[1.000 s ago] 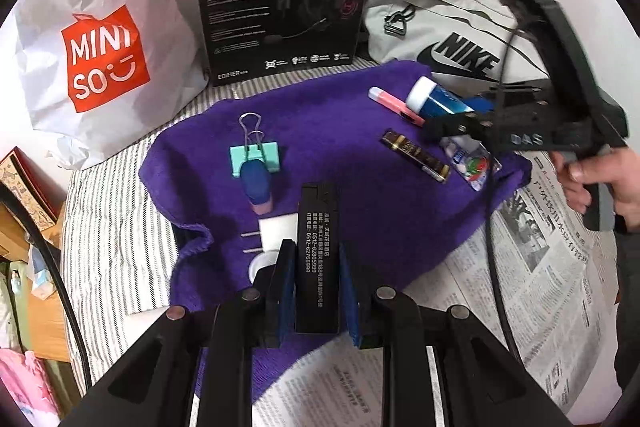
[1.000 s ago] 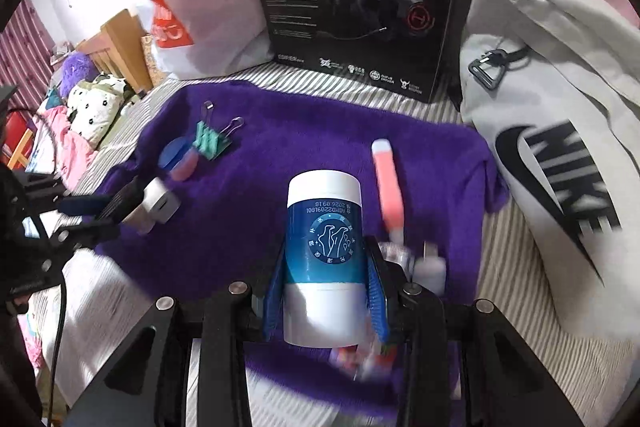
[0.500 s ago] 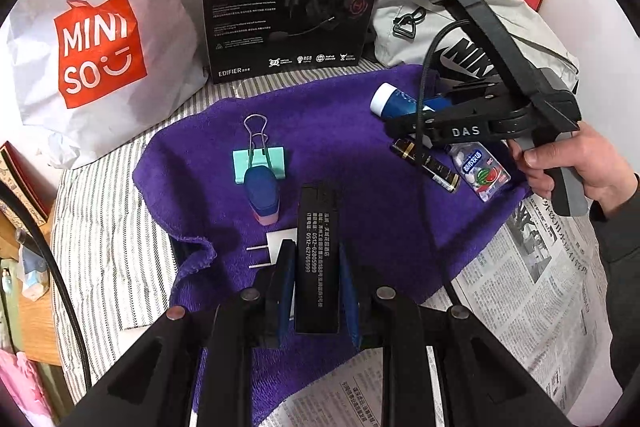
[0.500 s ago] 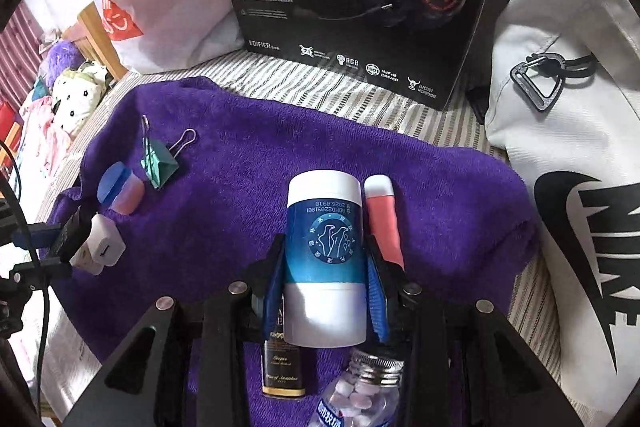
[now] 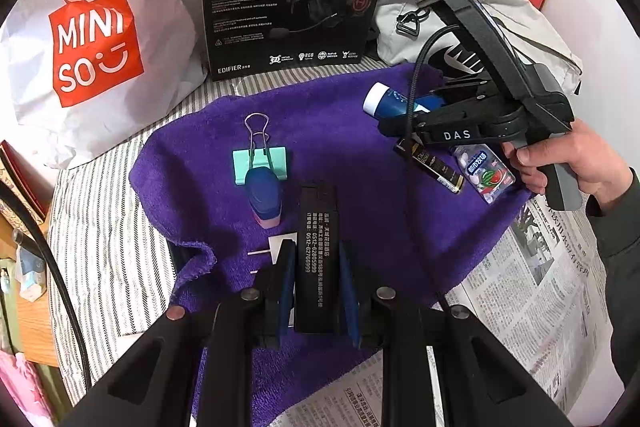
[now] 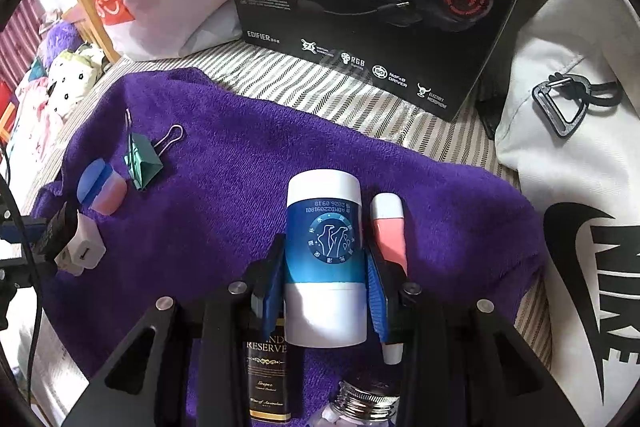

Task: Organize rigid objects
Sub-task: 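Lower the deodorant stick onto the towel with the right tool while the left tool lowers the power bank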

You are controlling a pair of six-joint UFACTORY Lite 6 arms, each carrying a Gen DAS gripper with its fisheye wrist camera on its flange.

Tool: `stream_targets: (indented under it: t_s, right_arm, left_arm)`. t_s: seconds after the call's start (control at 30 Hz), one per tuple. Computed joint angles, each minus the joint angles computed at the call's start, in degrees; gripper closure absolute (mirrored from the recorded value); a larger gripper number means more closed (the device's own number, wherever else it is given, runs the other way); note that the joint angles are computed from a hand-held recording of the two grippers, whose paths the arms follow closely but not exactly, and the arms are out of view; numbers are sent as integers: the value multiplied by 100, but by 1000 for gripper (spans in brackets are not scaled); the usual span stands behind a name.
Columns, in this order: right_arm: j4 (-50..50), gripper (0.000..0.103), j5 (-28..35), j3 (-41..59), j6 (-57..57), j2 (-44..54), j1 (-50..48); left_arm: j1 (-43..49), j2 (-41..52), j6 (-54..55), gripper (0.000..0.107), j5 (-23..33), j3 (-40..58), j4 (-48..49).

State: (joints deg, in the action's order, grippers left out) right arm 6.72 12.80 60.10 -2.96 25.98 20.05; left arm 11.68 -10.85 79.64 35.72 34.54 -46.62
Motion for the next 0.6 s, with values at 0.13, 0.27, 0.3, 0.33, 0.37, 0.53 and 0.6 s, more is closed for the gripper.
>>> stream_targets:
  t_s: [0.13, 0.27, 0.3, 0.33, 0.37, 0.53, 0.6]
  right_arm:
    - [457, 62, 130, -99, -594, -132, -83]
    - [413, 58, 270, -420, -594, -477, -180]
    - [377, 58, 297, -483, -534, -559, -205]
    - [534, 58, 313, -589, -641, -704, -252]
    - [668, 58, 324, -674, -747, -820, -282]
    - [277, 58, 483, -1091, -378, -1561, -324]
    - [123, 58, 559, -1329, -229, -1955, -337]
  left_arm:
    - [-31, 75, -70, 86, -23, 56, 46]
    - [-153, 86, -161, 86, -83, 50, 61]
    - [-205, 85, -205, 86, -122, 41, 84]
    - [-240, 124, -230, 86, -144, 64, 91]
    - [-283, 129, -273, 86, -147, 66, 92]
    - [-505, 149, -521, 86, -204, 103, 172]
    - [-659, 209, -652, 86, -304, 131, 206]
